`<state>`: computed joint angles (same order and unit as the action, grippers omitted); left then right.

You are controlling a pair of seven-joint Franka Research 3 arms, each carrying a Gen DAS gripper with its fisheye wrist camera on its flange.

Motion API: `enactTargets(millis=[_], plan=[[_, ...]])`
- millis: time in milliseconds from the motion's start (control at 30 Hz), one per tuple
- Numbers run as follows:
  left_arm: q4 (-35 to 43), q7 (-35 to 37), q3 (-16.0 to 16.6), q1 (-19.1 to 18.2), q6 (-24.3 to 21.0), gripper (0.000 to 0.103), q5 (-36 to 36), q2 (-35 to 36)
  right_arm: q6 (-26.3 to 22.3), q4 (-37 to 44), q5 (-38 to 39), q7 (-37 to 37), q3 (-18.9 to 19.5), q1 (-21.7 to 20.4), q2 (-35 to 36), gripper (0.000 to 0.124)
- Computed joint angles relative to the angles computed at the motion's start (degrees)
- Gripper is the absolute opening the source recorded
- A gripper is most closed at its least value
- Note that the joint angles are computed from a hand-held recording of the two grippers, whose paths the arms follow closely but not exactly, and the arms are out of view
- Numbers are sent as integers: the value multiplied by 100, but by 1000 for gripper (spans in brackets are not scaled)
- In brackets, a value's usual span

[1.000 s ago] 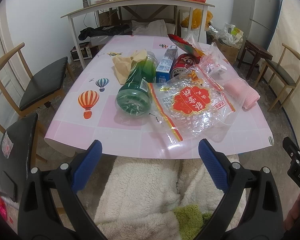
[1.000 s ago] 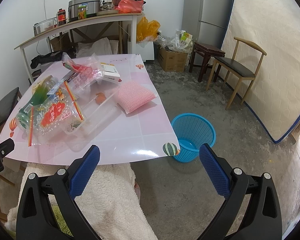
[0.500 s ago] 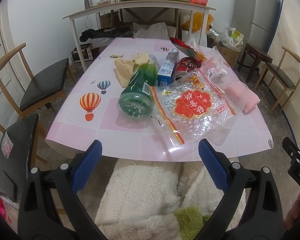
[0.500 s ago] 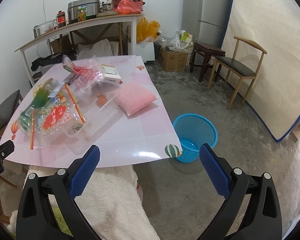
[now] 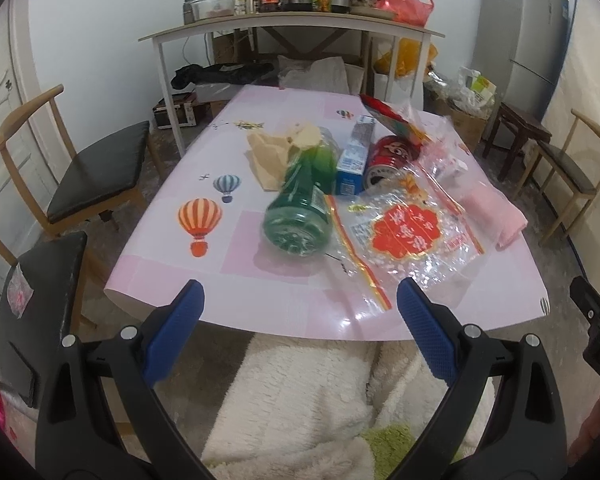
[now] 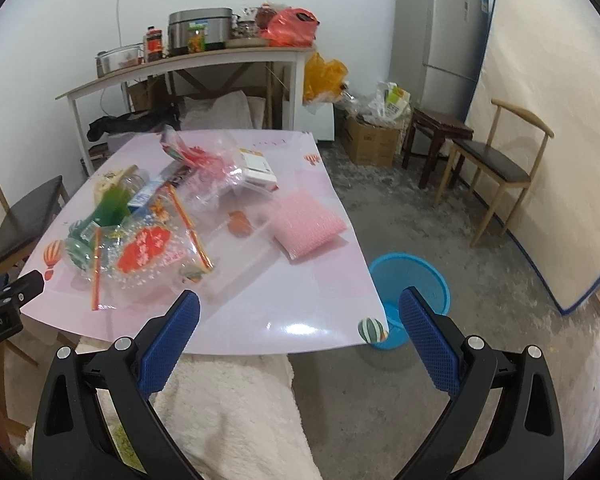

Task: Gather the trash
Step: 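Close the left tool on the tan paper towel while the right tool nears the bags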

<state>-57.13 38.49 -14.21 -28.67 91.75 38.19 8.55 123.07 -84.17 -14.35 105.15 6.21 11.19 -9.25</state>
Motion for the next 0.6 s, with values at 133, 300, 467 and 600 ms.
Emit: enactTargets(millis=[133, 300, 467, 600], plan=[[57, 6, 41, 3, -129, 93, 171, -13, 133, 159, 88, -86, -2, 44, 84, 97], [12, 61, 87, 127, -120, 93, 234, -116, -3, 678, -34, -142, 10, 127, 401, 97], [-290, -23, 133, 440, 184, 93, 208, -394, 13, 1072, -224, -159, -29, 272, 630, 97], [-432, -56, 146, 743, 368, 93, 39, -525, 181, 1120, -338, -119, -63, 349, 693, 97]])
